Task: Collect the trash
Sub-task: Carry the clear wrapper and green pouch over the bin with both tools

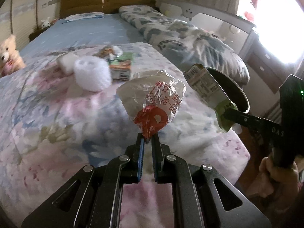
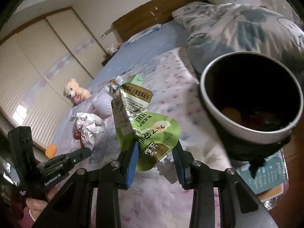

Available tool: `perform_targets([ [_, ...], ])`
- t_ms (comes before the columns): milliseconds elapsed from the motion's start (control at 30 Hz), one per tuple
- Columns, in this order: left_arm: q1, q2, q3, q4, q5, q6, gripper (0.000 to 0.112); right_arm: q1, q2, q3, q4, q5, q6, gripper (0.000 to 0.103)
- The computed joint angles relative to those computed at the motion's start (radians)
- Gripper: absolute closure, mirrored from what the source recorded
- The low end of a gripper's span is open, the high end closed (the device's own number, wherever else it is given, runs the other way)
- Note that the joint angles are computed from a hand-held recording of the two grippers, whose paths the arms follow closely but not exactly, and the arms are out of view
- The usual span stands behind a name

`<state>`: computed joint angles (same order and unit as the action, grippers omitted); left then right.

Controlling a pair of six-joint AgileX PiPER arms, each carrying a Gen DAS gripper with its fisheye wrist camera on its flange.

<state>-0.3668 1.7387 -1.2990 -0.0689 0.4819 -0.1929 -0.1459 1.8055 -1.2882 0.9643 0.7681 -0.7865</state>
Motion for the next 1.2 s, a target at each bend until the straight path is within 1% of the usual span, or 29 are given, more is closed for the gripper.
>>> perform_targets([
  [567,-0.116,0.127,-0.218,0.062,0.099,-0.036,0.105,-0.157,-0.031,0.025,0.016,0.009,-0.027,0.067],
  [1200,-0.21,0.295,-0.509,0.097,0.226,-0.024,0.105,-0.261,0.016,-0.064,0.001,0.04,-0.008,0.067],
])
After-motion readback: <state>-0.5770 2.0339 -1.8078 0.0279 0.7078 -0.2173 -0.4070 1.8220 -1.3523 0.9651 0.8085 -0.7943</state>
